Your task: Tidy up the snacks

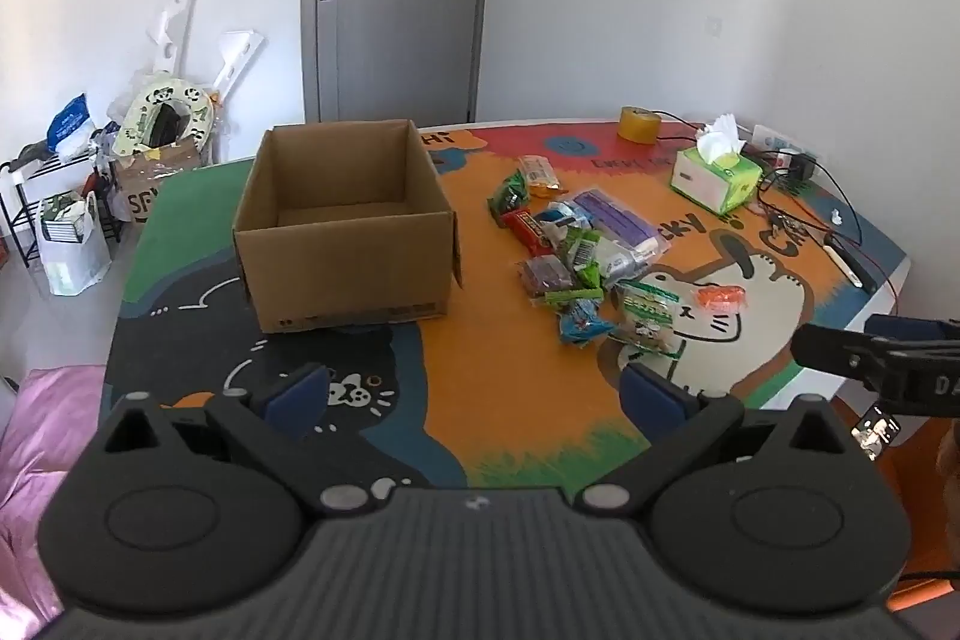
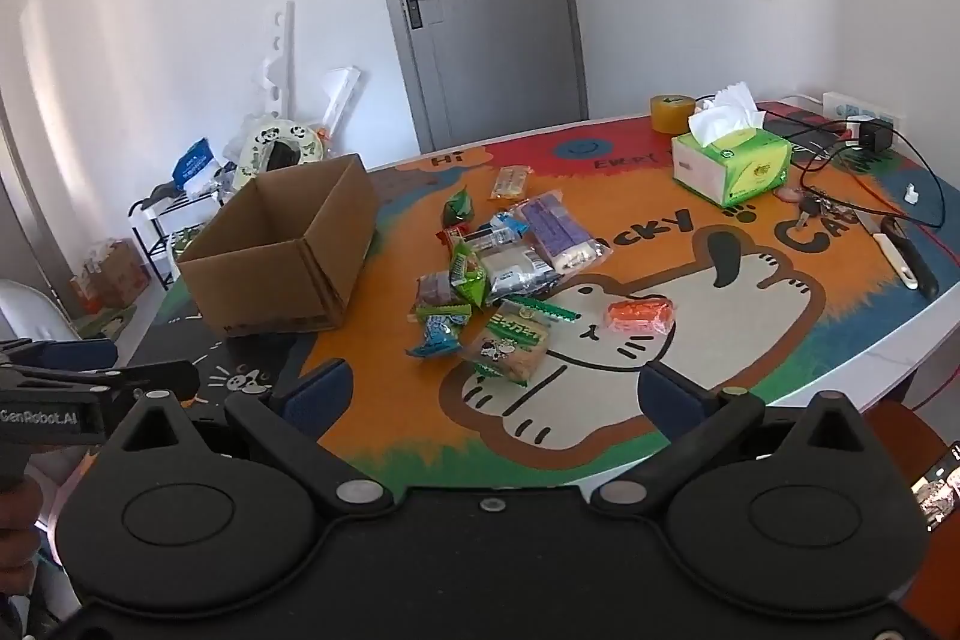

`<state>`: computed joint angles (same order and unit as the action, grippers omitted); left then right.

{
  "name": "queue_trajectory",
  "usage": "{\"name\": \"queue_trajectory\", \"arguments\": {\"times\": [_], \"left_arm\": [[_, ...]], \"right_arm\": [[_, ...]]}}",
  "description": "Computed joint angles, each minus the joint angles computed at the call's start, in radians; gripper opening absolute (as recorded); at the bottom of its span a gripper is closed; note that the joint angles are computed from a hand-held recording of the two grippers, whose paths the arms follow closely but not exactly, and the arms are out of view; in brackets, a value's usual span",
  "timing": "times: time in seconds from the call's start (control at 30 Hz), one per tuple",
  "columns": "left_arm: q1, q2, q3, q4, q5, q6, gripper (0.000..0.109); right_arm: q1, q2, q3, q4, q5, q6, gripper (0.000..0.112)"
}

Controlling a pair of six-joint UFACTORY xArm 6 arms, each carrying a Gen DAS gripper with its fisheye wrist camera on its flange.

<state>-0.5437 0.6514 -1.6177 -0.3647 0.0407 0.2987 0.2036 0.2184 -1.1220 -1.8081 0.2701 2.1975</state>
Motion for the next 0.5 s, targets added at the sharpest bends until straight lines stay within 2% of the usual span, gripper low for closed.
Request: {"name": "queue_trajectory", "arguments": {"times": [0.13,0.5], "left_arm": [[-0.006,-0.003,0.006,-0.017,-0.001,0.029,0.102],[-0.011,-0.007,0.011,0.021,-0.002,-0.014,0.102]], "right_arm": [[0.002,0.0,-0.001,-0.002,-0.005,0.001,0.103],[0.003,-0.002,-0.003,-0.001,-0.012,-0.006,0.103]]}}
